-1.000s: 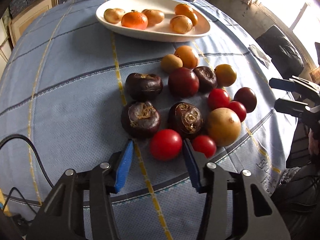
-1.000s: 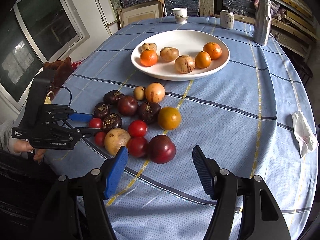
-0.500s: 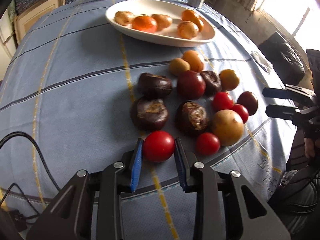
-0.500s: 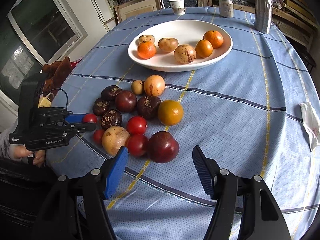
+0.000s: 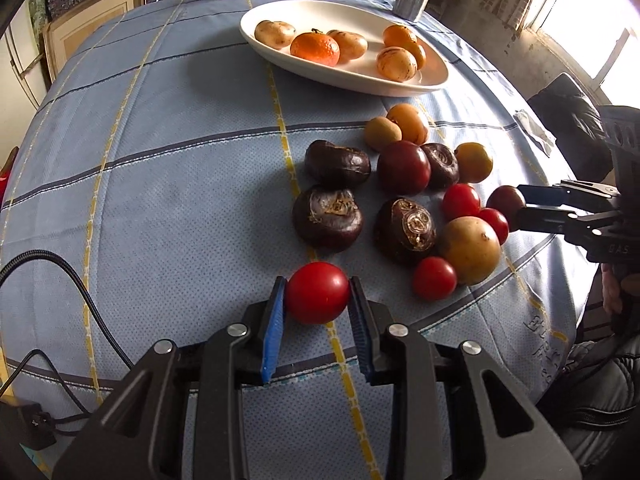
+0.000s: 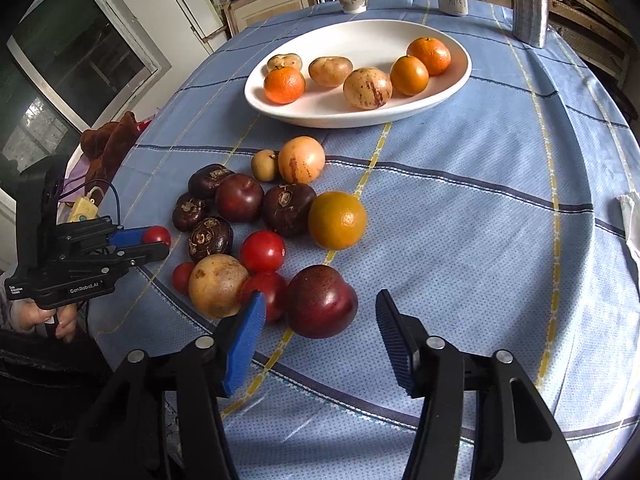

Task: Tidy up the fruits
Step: 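Grasp a red tomato with the left gripper while the right gripper grasps a dark red plum, then lower the tomato and plum onto the white plate and open both grippers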

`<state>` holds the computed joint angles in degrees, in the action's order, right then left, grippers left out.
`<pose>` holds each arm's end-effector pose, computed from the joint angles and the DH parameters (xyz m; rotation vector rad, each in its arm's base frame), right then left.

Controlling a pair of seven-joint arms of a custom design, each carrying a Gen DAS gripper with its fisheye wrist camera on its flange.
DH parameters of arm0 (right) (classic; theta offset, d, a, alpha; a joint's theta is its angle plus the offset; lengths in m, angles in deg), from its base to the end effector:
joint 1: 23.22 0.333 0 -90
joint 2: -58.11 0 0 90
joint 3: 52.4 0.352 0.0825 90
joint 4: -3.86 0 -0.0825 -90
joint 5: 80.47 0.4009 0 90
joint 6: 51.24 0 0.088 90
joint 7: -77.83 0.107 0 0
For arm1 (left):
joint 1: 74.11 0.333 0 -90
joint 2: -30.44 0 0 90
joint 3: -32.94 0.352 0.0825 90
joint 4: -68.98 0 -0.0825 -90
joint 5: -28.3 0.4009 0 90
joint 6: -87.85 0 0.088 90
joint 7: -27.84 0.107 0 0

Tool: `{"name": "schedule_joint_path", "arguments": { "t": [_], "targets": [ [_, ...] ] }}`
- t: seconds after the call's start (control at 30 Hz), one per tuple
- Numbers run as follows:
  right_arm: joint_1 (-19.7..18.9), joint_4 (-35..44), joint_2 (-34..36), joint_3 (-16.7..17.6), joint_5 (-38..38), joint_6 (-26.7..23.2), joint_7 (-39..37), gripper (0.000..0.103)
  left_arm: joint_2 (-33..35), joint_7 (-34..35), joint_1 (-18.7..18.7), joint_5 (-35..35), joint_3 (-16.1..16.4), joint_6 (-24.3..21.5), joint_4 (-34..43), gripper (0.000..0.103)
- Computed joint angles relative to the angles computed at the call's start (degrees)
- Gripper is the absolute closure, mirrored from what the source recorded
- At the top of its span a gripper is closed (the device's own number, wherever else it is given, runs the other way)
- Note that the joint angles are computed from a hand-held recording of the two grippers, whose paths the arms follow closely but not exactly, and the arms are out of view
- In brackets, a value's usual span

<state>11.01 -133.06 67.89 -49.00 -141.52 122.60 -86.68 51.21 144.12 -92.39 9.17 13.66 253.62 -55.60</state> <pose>0.3749 0.3729 0.3003 -1.7051 1.9830 -0.1580 0.5041 -0.3539 0.2881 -1.1953 2.7937 -0.6704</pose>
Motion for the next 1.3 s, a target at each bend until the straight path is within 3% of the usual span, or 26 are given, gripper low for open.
{"name": "schedule_joint_path", "arguments": {
  "t": [0.27,0.4,0.67,0.9,1.03,1.3],
  "targets": [
    [1.73,1.28,1.45,-3.14,-7.71,3.28,8.05,0.055,0.44,-0.13,-0.44,0.57,0.3,-0.83,0.49,0.073],
    [0.74,1.02,0.84,-1.19,-5.47,0.72,5.56,0.064,0.47,-0.07,-0.33,0.37,0.16,-0.8,0.48,0.073],
    [0.24,0.61,-0.25,0.73,-2.76,-2.38,2.18,0.064,0.6,0.32,-0.35,0.21,-0.09,-0.62,0.65,0.073],
    [-0.39,-0.93,-3.89,2.63,-4.37,-8.38,4.02,0.065,0.43,0.27,-0.2,-0.51,-0.43,1.26,0.84,0.073],
    [-2.5,-3.63,-8.96,3.95,-7.18,-11.56,8.32,0.065,-0.01,0.15,0.61,-1.5,-0.95,1.32,2.24,0.073],
    [-10.21,-4.56,-19.27,6.53,-12.37,-17.74,7.52,0.065,1.14,0.44,-0.76,1.5,0.8,2.45,12.43,0.073]
  ]
}}
